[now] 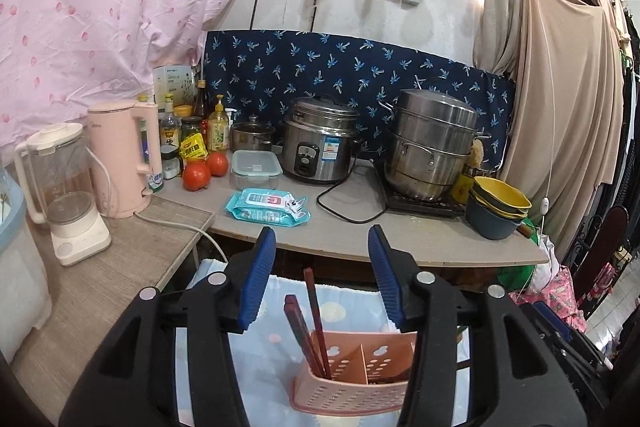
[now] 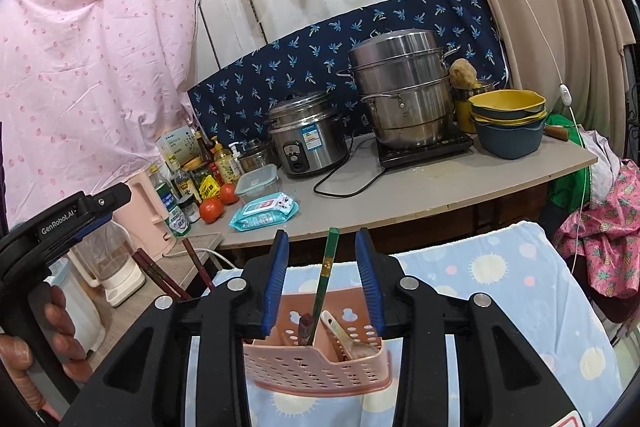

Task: Organize utensils
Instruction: 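Move both tools back toward the gold spoon and green chopstick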

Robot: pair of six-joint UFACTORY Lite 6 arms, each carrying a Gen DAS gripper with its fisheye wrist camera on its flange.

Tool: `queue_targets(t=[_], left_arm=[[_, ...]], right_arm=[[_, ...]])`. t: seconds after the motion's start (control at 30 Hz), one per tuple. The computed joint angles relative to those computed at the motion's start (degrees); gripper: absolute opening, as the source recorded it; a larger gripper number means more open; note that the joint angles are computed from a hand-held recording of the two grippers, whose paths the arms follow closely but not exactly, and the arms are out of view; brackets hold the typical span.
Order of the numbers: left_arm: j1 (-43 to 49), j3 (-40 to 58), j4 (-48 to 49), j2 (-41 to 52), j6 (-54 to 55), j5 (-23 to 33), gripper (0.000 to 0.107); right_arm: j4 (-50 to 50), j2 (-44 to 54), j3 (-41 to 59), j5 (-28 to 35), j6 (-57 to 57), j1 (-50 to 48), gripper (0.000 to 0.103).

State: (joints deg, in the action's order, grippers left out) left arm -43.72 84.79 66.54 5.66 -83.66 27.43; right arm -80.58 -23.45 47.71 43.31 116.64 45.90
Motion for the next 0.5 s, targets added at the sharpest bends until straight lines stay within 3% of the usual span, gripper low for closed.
queue_targets(t=[0.2, 0.5], left_arm=[[-2.15, -6.34, 0.76, -5.06, -0.91, 2.15, 0.047], [-8.47, -24.25, 1.01, -17.46, -5.46, 7.15, 0.052]], right_arm=[[2.16, -2.51, -0.83, 4.90, -1.79, 5.22, 0.035], [7.72, -6.21, -7.13, 18.91, 1.64, 23.16, 0.036]])
